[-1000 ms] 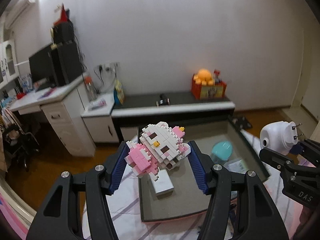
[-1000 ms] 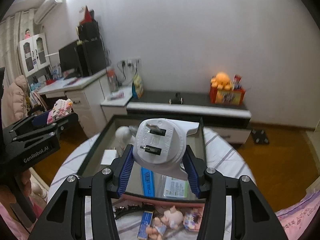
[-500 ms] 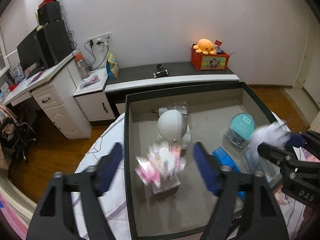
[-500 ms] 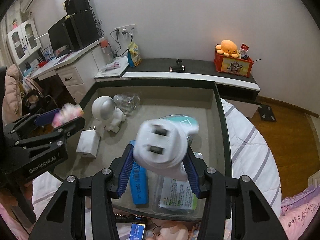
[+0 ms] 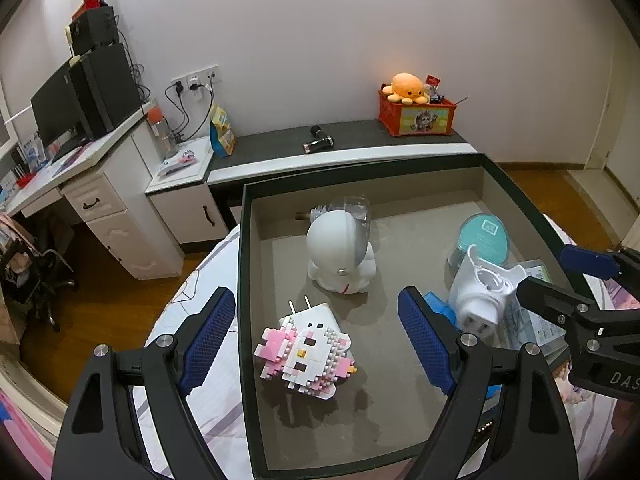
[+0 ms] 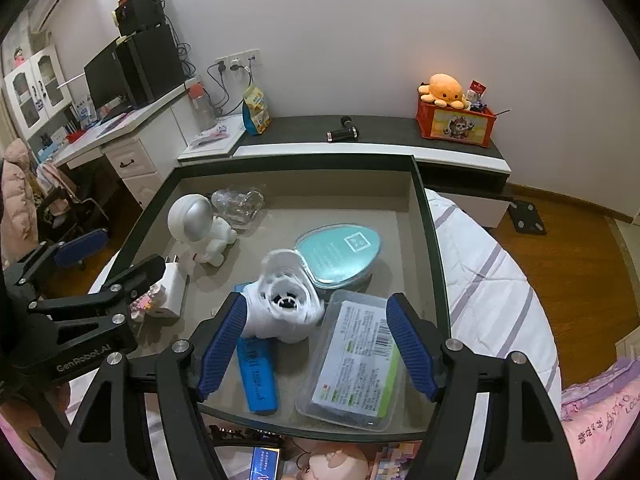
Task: Organize rigid objects
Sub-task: 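Lift both items over the pink box and release them inside, then withdraw both tools from the box back over the bed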
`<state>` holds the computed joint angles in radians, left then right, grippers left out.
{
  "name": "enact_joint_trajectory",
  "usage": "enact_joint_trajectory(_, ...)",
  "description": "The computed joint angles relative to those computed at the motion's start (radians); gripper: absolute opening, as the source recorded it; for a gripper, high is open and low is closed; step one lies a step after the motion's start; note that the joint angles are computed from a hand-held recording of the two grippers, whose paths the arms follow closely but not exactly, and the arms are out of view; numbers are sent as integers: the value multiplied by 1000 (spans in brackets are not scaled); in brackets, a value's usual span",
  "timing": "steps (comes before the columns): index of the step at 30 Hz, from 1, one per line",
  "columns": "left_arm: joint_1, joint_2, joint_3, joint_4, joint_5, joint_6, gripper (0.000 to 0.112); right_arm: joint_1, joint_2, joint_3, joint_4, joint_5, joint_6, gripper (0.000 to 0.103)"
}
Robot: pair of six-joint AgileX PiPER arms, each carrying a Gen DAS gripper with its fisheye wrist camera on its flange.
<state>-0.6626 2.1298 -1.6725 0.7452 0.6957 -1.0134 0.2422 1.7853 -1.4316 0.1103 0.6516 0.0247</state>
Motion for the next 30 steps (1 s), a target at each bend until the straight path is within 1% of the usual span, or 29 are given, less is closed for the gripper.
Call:
enact_joint_trajectory(5, -12, -21, 17, 28, 23, -34, 85, 2, -23, 20, -4, -13, 3, 74)
enact_joint_trajectory(8, -18, -41, 38, 46, 24, -57, 85, 7, -46, 35, -20, -20, 18, 74)
enact_joint_trajectory(11, -42, -76, 77, 99, 44, -115, 85, 17, -82, 61, -49, -29, 43, 74)
enact_joint_trajectory(15, -79, -137, 148, 157, 52, -193, 85, 32, -154, 111, -87, -34, 72, 74)
enact_joint_trajectory(20, -157, -232, 254, 260, 99, -325, 86, 63, -279, 199, -148, -42, 130, 74)
enact_joint_trajectory(24, -233, -315, 346, 330, 157, -440, 86, 112, -398, 280, -239, -40, 223, 74)
enact_joint_trajectory(30, -375, -422, 452, 413, 307, -591, 89, 195, -566, 371, -351, -10, 342, 75)
